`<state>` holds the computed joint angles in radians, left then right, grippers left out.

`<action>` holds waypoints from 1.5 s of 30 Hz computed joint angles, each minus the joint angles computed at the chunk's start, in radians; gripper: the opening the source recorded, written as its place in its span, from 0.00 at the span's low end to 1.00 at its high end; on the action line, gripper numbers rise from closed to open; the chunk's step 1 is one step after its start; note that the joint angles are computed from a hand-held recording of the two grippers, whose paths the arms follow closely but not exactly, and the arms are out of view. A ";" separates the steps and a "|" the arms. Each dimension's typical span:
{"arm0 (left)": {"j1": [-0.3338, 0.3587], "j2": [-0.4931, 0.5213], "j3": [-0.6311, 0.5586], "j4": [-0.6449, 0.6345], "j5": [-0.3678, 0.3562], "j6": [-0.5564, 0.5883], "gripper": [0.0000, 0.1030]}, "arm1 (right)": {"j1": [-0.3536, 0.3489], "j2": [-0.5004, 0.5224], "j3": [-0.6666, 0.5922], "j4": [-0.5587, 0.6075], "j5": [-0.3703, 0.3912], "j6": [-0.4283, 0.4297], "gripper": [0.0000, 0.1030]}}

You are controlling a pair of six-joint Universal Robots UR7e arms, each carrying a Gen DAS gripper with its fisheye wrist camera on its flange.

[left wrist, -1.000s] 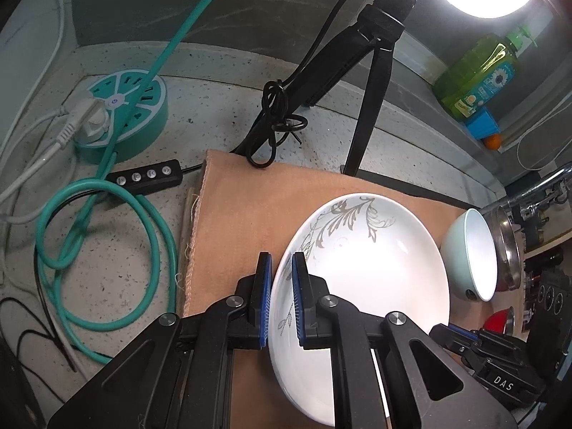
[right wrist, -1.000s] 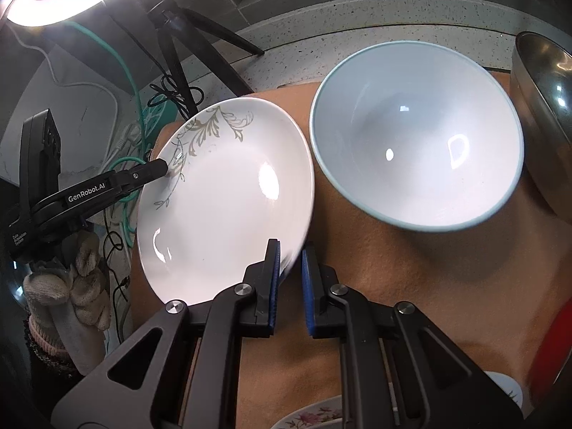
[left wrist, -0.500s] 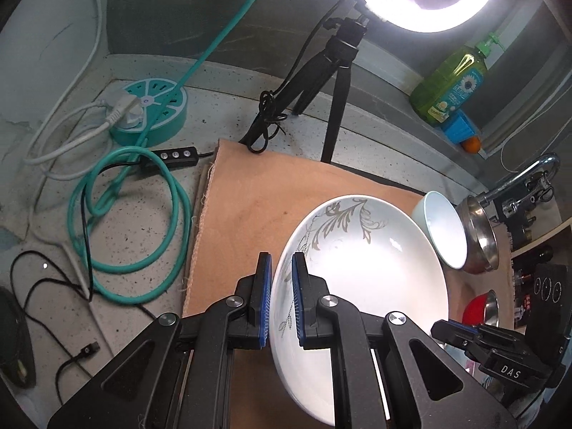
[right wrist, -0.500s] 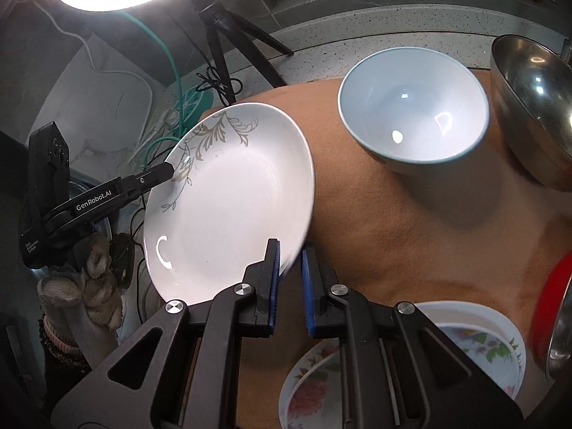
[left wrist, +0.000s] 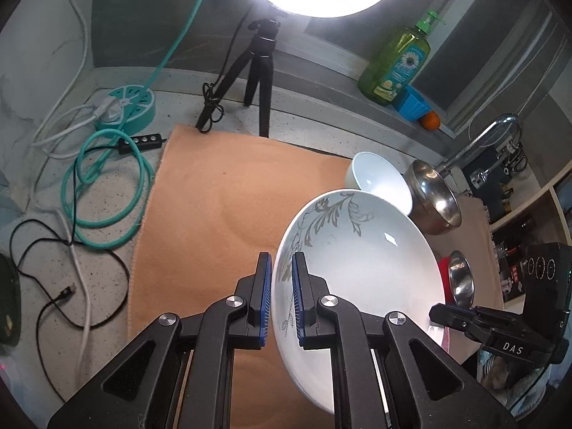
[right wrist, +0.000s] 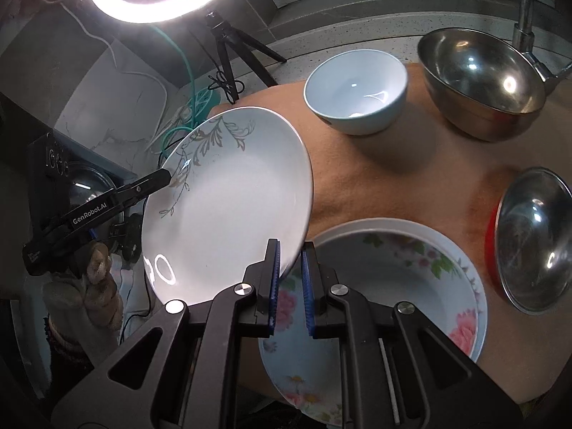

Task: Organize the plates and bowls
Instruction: 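Lift the white leaf-pattern plate with the left tool toward the plate stack, then lower the white plate onto the floral plate stack with the left tool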

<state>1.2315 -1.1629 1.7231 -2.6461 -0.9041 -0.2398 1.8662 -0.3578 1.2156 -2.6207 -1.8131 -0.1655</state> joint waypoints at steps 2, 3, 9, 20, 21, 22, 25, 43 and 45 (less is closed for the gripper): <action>-0.012 0.001 0.017 -0.004 -0.003 -0.006 0.09 | -0.007 -0.034 0.050 -0.028 -0.003 -0.001 0.12; -0.016 0.002 0.024 -0.006 -0.011 -0.010 0.09 | -0.009 -0.041 0.060 -0.034 -0.005 -0.002 0.12; -0.044 0.013 0.061 -0.009 -0.043 -0.028 0.09 | -0.033 -0.119 0.173 -0.085 -0.038 -0.009 0.11; -0.079 0.048 0.085 -0.002 -0.065 -0.033 0.09 | -0.073 -0.200 0.306 -0.132 -0.094 0.001 0.12; -0.080 0.049 0.089 -0.002 -0.066 -0.033 0.09 | -0.074 -0.204 0.313 -0.135 -0.098 0.000 0.12; -0.081 0.049 0.092 -0.001 -0.067 -0.033 0.09 | -0.076 -0.207 0.320 -0.138 -0.102 0.000 0.12; -0.085 0.052 0.097 0.006 -0.066 -0.033 0.09 | -0.082 -0.217 0.341 -0.144 -0.112 0.000 0.11; -0.092 0.073 0.103 0.039 -0.053 -0.044 0.09 | -0.089 -0.223 0.371 -0.153 -0.171 -0.012 0.11; -0.093 0.075 0.102 0.042 -0.050 -0.047 0.09 | -0.090 -0.223 0.372 -0.154 -0.174 -0.012 0.11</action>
<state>1.1389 -1.0880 1.8253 -2.6037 -0.9543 -0.2867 1.7767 -0.5807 1.5876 -2.7747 -1.9870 -0.1776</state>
